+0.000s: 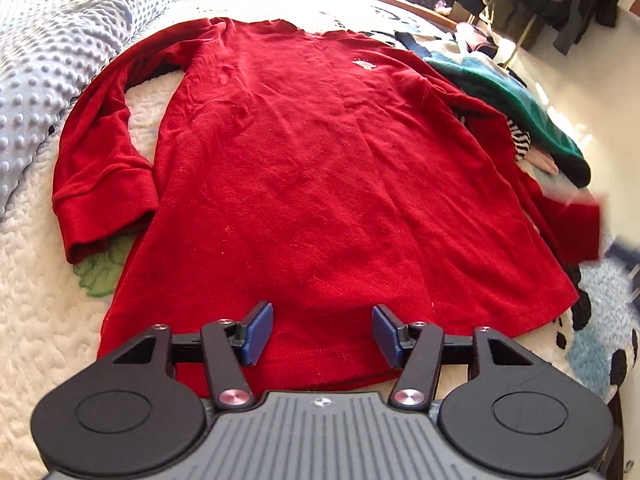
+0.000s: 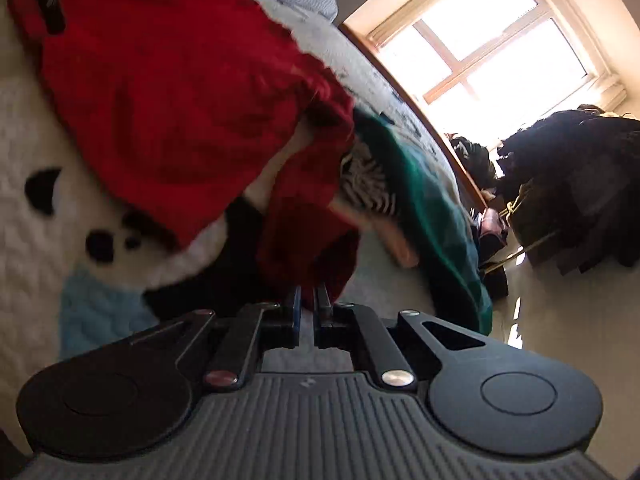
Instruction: Fold clothes
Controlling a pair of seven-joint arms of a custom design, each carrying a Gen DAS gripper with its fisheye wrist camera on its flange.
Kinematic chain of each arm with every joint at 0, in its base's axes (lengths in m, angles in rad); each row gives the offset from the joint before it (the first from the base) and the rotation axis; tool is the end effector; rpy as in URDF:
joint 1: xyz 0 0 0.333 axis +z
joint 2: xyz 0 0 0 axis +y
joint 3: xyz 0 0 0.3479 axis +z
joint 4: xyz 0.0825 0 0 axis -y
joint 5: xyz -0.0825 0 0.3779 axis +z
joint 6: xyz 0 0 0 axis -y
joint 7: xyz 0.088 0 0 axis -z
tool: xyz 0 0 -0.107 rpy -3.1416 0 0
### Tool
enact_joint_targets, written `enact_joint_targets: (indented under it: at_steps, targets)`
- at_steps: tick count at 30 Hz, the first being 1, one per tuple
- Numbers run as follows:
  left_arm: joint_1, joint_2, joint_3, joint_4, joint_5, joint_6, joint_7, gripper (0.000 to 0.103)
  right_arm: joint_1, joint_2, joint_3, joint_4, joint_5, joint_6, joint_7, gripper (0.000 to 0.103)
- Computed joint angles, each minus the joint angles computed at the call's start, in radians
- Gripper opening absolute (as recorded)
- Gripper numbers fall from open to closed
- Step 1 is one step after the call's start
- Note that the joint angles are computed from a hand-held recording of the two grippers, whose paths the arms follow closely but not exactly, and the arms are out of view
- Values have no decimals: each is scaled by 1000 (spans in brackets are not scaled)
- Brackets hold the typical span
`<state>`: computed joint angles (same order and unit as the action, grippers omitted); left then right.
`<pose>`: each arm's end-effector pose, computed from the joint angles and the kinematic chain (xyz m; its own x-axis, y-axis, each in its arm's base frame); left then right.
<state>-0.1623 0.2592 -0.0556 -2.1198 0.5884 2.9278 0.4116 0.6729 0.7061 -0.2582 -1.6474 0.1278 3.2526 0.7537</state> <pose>0.5912 -0.1650 0.3799 0.3232 -0.9173 0.2326 -0.7645 -0.3980 -0.5071 0.6736 0.3353 0.3523 0.6465 -0.4276 0.6318 -0.0920 -0.8658 -0.4918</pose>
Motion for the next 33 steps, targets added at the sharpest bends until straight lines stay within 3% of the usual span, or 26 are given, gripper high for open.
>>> enact_joint_targets:
  at_steps: [1, 3, 6, 8, 10, 14, 16, 18, 20, 21, 23, 25, 27, 28, 30, 32, 33]
  targets:
    - [19, -10, -19, -13, -33, 6, 24, 58, 17, 0, -18, -19, 22, 8, 20, 5]
    - [48, -34, -43, -49, -93, 32, 64, 58, -13, -29, 25, -35, 74, 12, 79, 8]
    - [45, -62, -32, -81, -110, 41, 56, 59, -73, -57, 98, -3, 161, -8, 193, 13]
    - [48, -67, -29, -92, -118, 68, 51, 59, -112, -55, 134, 63, 230, -70, 317, 35]
    - [53, -65, -34, -96, -136, 86, 57, 59, -159, -7, 161, 175, 310, -167, 475, 37]
    - [72, -60, -66, -100, -197, 106, 126, 60, -184, 133, 98, 408, 419, -411, 902, 39]
    - [69, -58, -68, -100, -213, 108, 148, 61, -237, 187, 151, 472, 426, -483, 1041, 37]
    - [63, -53, -65, -95, -222, 100, 158, 61, -236, 183, 180, 432, 491, -403, 1025, 37]
    - [53, -52, -54, -93, -224, 96, 151, 61, -233, 203, 187, 467, 427, -407, 1040, 4]
    - [53, -52, -55, -93, -231, 93, 151, 61, -243, 218, 202, 500, 357, -418, 1061, 4]
    - [58, -61, -59, -101, -245, 96, 158, 61, -226, 202, 198, 493, 313, -326, 940, 4]
    - [53, -73, -51, -112, -238, 104, 155, 61, -262, 170, 268, 470, 217, -188, 754, 4]
    - [45, -81, -38, -119, -221, 97, 138, 61, -279, 123, 301, 403, 68, -2, 551, 4]
    - [49, -83, -41, -122, -226, 97, 139, 61, -300, 96, 333, 348, -23, 103, 432, 4]
    - [60, -84, -53, -130, -248, 100, 144, 62, -418, 53, 478, 225, -303, 247, 219, 4]
    - [59, -78, -53, -131, -252, 100, 142, 62, -498, 18, 545, 104, -540, 240, 60, 4]
    - [45, -75, -39, -127, -232, 97, 123, 62, -507, -2, 543, 45, -601, 189, 0, 4]
